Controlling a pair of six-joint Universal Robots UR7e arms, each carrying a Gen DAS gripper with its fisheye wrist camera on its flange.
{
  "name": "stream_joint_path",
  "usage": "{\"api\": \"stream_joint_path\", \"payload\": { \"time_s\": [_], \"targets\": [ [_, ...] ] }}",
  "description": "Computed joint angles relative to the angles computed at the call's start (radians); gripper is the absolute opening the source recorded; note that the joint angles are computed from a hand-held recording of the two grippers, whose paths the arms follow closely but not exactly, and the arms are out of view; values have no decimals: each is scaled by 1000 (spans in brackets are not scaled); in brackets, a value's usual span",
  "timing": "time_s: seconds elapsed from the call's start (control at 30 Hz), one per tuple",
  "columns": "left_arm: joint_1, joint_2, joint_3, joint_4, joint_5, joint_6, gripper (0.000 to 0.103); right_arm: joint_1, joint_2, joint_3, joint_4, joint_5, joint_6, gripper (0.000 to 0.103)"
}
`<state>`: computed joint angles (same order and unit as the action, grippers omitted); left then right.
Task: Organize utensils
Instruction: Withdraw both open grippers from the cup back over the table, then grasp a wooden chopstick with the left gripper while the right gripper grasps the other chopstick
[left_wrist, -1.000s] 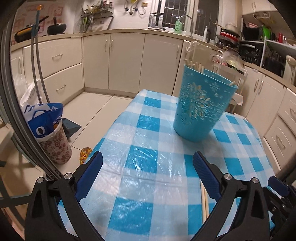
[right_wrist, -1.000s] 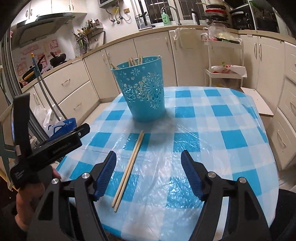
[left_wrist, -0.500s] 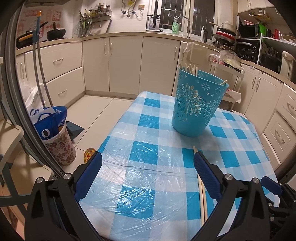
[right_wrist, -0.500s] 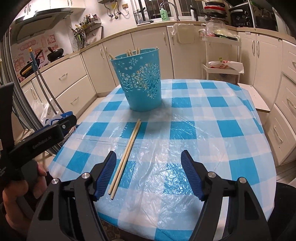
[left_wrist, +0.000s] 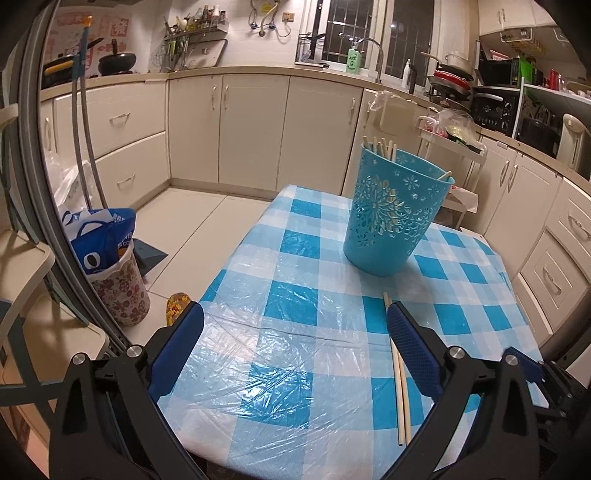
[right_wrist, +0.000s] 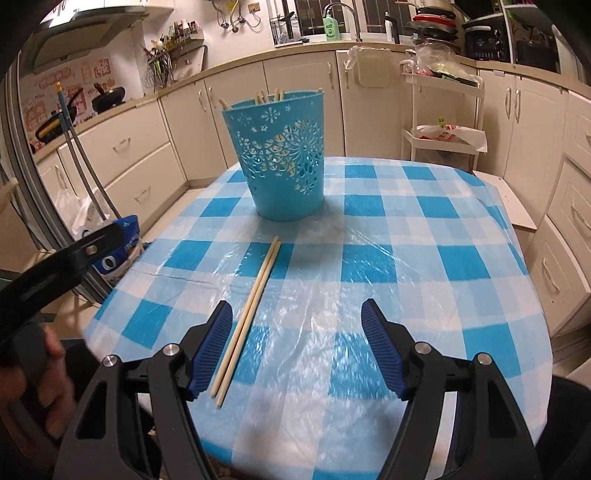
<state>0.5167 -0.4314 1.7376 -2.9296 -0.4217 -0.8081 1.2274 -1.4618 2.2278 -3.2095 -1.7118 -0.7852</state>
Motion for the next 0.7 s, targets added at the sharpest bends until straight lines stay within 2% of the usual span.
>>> {"api": "stream_joint_path", "payload": {
  "time_s": [0.27,0.43,0.5,0.57,0.7],
  "targets": [
    [8,-20,29,28,-7,-45,95,50,158,-95,-31,-114,-15,69],
    [23,-20,30,35,-23,-64,95,68,222,-141,-10,-186,-31,59],
    [28,-15,26,34,-28,-59,95,65,222,-153,26,-183,-18,56],
    [32,-9,18,34,-33,-51,95,75,237,-159,10,-221,-45,53],
    [43,1,1,38,-46,-37,95,68,230,-168,32,-230,-83,53]
  ]
}}
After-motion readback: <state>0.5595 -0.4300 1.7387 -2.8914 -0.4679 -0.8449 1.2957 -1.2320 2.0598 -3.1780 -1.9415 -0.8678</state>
